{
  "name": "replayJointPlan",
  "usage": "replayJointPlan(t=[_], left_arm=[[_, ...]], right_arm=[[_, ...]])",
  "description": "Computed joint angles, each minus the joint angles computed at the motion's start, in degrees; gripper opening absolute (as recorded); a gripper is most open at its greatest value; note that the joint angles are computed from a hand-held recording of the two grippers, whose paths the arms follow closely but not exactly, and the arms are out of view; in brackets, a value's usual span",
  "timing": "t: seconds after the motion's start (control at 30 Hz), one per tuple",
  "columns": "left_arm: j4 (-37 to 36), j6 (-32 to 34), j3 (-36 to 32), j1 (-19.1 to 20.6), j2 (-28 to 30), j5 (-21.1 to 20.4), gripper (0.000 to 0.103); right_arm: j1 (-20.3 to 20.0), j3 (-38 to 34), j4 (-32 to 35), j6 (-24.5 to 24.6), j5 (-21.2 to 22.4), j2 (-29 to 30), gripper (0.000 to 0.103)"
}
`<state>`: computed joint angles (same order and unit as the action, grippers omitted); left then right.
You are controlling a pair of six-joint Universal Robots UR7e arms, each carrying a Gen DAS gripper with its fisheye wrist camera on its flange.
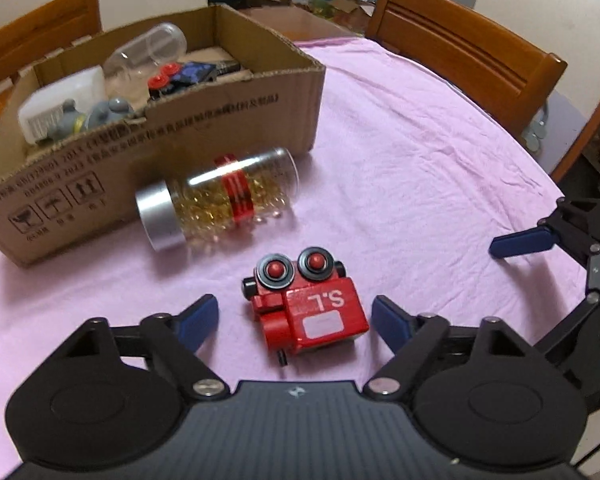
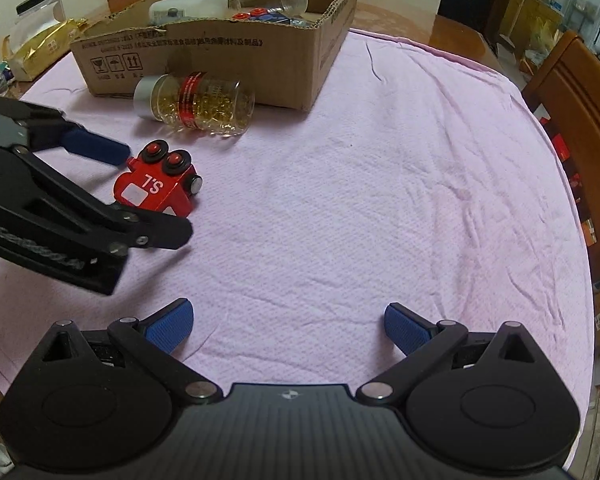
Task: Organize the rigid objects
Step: 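Grasp the red toy car with the left tool while the right tool grasps the capsule jar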
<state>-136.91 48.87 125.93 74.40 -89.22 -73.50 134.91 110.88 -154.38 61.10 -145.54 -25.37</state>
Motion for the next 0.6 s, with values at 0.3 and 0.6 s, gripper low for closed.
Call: replayJointPlan(t=[0.3,0.6], left_arm=[[-0.44,-0.29,0.23,-0.01,-0.79,0.31,0.054],[-3.81,0.57,-2.03,2.12,-0.66,3.45,0.048]], right_arm=[[0.07,0.49,-2.03,-2.20,-0.22,0.17,0.103],[0.31,0.31,-2.38,-1.38,-1.17,0.76,0.103]])
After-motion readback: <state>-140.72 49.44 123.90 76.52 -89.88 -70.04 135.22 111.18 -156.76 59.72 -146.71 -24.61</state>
